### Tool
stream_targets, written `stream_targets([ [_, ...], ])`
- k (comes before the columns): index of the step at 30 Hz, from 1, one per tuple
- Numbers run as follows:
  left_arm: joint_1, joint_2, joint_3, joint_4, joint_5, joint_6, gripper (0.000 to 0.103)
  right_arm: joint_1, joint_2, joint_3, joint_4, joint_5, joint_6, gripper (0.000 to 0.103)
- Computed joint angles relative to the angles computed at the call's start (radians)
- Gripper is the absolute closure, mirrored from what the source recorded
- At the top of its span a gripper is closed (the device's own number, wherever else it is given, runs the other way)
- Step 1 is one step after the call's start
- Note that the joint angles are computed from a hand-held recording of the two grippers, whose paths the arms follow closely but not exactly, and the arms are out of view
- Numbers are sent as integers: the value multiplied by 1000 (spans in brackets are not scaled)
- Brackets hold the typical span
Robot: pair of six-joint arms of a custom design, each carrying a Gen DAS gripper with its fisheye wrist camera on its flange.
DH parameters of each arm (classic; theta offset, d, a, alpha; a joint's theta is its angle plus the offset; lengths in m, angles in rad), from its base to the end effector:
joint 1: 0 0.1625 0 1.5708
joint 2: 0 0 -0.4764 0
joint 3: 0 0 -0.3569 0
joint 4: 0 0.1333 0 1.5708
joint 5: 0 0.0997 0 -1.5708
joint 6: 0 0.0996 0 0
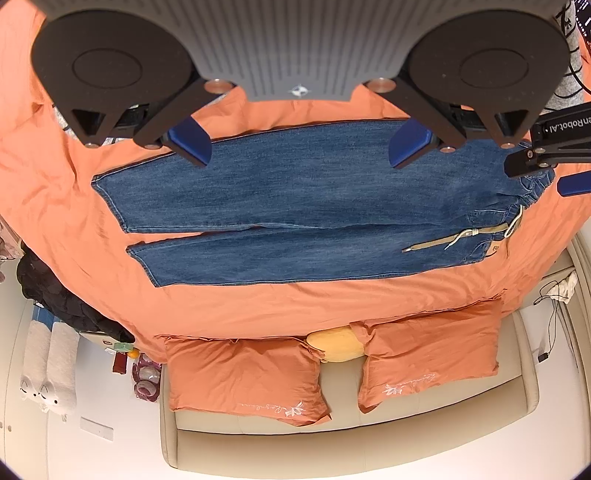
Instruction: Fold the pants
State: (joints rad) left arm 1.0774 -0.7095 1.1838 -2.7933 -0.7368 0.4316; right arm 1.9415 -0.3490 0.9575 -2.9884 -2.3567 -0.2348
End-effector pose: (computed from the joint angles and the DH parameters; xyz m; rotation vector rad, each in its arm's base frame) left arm -0.1954 -0.8005 0.3286 0.6355 2.1271 -0.8882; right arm 0.3702 -0.7791 0.1450 0.2864 -2.2415 1.0131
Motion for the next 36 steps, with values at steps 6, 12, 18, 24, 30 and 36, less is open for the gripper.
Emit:
stream_targets([
  [6, 0, 0, -3, 3, 3, -1, 11, 0, 1, 4, -6, 2, -5, 5],
  [12, 2, -4, 3, 1, 3, 0, 11, 1, 3, 1, -1, 2, -2, 5],
  [18, 2, -3, 2, 0, 2, -4, 11, 2, -1, 10, -10, 0, -3, 5],
  [24, 2, -3, 4, -1, 3, -5, 11, 2, -3, 15, -14, 0, -5, 5],
  [30, 3, -7, 10, -1, 2, -8, 11, 3, -4, 17, -15, -1, -4, 5],
  [36, 4, -8, 13, -5, 1, -6, 11, 4, -7, 18, -13, -2, -7, 5],
])
